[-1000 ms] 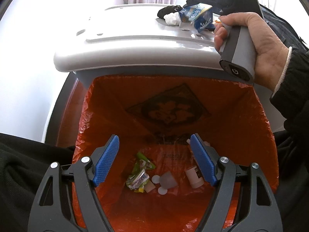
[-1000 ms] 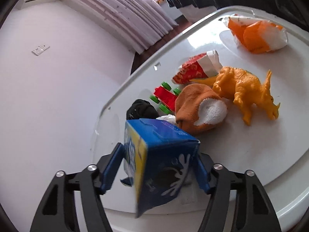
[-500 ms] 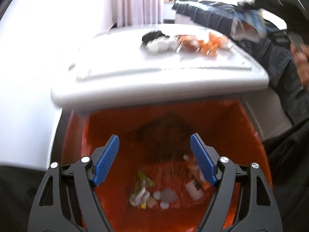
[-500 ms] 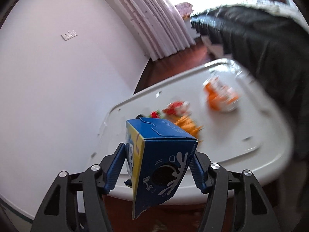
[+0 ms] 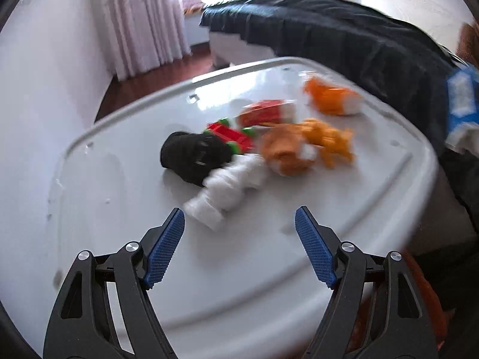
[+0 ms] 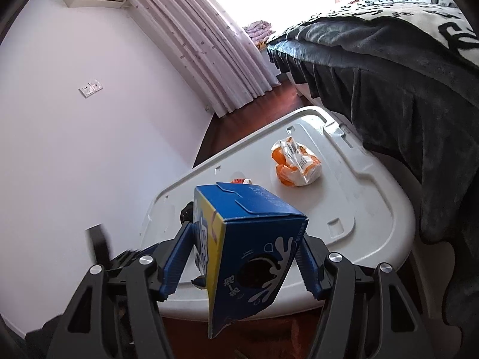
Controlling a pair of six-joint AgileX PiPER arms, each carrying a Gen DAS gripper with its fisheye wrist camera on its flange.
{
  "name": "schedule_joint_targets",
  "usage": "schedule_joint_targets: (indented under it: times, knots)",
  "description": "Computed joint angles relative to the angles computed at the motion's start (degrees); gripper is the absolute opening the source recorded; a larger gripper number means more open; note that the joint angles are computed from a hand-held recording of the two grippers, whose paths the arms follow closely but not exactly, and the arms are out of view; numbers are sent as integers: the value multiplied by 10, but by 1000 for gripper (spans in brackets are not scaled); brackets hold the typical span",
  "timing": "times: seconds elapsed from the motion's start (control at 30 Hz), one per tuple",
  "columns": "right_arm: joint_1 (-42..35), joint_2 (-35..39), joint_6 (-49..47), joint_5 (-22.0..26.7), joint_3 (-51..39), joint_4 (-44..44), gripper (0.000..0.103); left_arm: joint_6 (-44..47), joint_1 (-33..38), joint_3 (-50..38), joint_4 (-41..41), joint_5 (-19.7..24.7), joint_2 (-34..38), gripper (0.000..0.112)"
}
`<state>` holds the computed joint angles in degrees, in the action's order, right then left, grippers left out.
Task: Collect trash
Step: 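Grasp the white tissue with the left gripper while the right gripper holds the box, then carry the box and tissue over the bin and open both grippers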
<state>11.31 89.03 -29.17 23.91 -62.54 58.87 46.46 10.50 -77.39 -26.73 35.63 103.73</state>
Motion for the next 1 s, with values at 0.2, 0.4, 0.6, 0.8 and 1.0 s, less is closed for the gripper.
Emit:
schedule_joint_targets:
  times: [0.2,0.4,0.6,0.8,1.0]
  knots:
    - [1,40,9,23,-43,2,64,-27,5,-142,18,78,126,75]
    - [22,54,35,23,-62,-40,64,-10,-12,-133,-13,66,125,48]
    - [27,52,41,19,-59,-41,64,-22,-22,-74,-7,19,87,31]
    - [28,45,51,14,-50,-51,63,-19,-16,20,-19,-13,13,31]
    - [33,48,59,19,-47,-60,63,-68,-5,87,6,-25,-65,31]
